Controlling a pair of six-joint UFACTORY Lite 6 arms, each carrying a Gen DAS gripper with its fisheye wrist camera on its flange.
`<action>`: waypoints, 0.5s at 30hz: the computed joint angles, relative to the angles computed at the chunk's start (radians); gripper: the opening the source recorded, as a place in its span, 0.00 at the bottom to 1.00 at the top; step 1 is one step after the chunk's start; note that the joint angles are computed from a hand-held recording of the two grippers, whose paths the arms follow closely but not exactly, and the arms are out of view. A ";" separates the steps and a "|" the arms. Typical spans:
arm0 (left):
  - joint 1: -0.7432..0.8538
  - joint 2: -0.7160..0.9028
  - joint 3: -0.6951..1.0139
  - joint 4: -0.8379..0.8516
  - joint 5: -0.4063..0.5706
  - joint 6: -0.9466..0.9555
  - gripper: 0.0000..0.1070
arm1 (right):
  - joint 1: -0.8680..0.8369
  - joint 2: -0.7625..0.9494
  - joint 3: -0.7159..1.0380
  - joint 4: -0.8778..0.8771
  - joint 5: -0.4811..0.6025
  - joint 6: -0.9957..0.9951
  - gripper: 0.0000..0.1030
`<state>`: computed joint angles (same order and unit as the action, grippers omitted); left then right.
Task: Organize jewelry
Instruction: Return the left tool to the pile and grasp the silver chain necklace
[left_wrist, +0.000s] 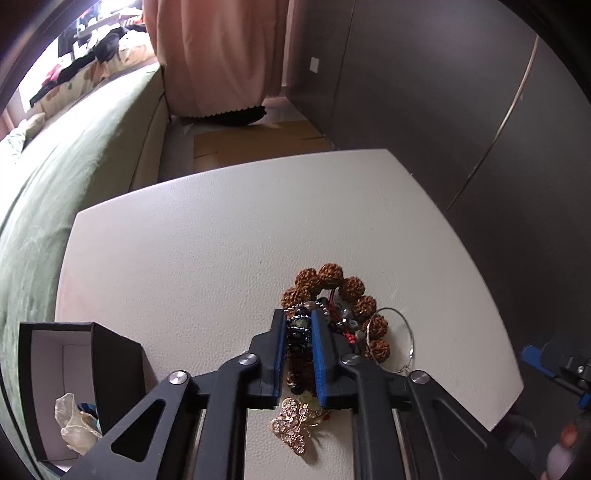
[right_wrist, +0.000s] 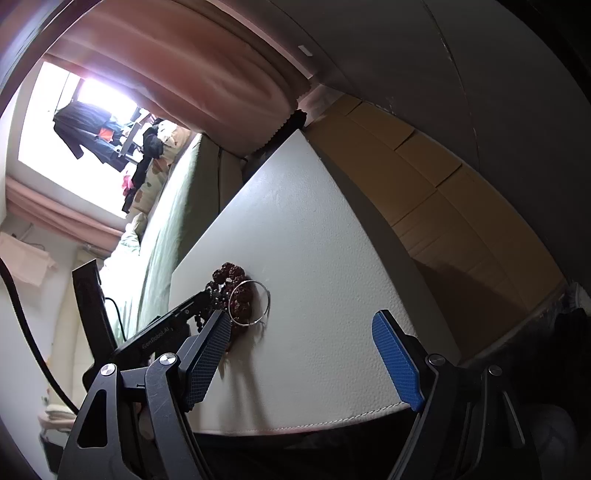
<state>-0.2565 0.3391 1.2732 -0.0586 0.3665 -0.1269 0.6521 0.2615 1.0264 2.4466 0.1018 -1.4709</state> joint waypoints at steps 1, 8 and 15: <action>0.003 -0.010 -0.006 -0.016 -0.001 0.019 0.13 | 0.002 -0.001 0.001 0.004 -0.002 -0.003 0.78; 0.037 -0.091 -0.035 -0.216 0.004 0.216 0.13 | 0.013 0.001 0.008 0.036 -0.011 -0.034 0.78; 0.089 -0.146 -0.029 -0.379 0.068 0.372 0.13 | 0.031 0.006 0.031 -0.035 -0.027 0.034 0.78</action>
<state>-0.1679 0.1933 1.2446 -0.4379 0.4341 0.2448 0.6830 0.2676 1.0569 2.4118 0.0744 -1.4370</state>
